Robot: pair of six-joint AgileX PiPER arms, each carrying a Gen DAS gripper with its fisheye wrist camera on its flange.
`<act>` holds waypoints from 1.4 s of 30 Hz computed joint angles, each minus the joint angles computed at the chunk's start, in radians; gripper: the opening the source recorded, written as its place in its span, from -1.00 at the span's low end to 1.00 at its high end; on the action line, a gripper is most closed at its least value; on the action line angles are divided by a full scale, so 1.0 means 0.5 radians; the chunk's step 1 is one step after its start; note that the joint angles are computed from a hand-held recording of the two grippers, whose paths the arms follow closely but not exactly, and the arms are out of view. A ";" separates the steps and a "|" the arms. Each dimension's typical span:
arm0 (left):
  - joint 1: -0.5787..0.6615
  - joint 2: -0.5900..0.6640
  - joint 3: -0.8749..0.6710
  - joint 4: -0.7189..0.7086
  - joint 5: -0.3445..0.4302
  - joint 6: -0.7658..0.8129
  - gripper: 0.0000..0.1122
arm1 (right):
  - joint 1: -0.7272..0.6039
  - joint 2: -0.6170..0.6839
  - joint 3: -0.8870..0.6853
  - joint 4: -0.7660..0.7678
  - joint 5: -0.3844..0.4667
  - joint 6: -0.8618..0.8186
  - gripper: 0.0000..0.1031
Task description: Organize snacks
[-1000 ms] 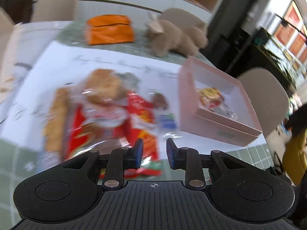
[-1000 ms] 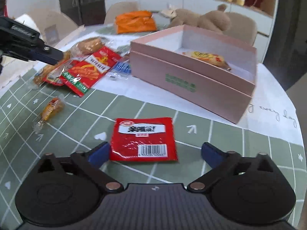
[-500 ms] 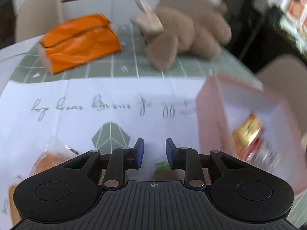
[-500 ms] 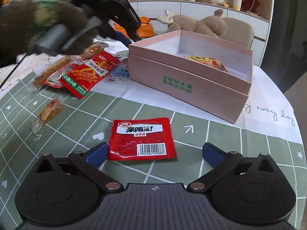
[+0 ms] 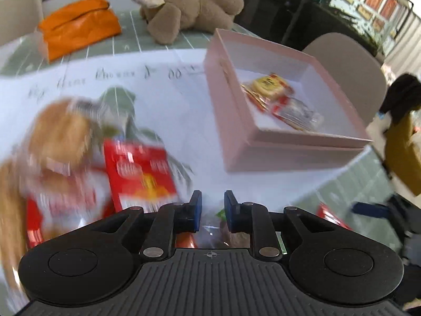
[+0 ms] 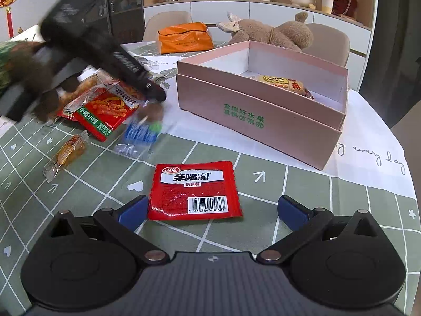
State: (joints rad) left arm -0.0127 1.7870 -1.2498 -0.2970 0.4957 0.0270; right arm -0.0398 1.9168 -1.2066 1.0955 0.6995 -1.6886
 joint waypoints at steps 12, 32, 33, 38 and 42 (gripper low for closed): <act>-0.250 -0.832 0.757 1.070 -0.058 -1.585 -0.58 | 0.025 0.169 -0.593 -0.280 -0.020 0.511 0.73; -0.544 -0.731 0.834 1.285 -0.012 -1.915 -0.44 | 0.351 0.047 -0.384 -0.430 0.102 0.684 0.73; -0.538 -0.741 0.841 1.255 -0.014 -1.878 -0.44 | 0.383 0.069 -0.418 -0.420 0.128 0.720 0.71; -0.537 -0.796 0.869 1.152 -0.059 -1.742 -0.45 | 0.549 0.212 -0.604 -0.601 0.162 0.928 -0.06; -0.555 -0.740 0.814 1.185 -0.028 -1.730 -0.45 | 0.568 0.159 -0.552 -0.710 0.068 0.976 -0.28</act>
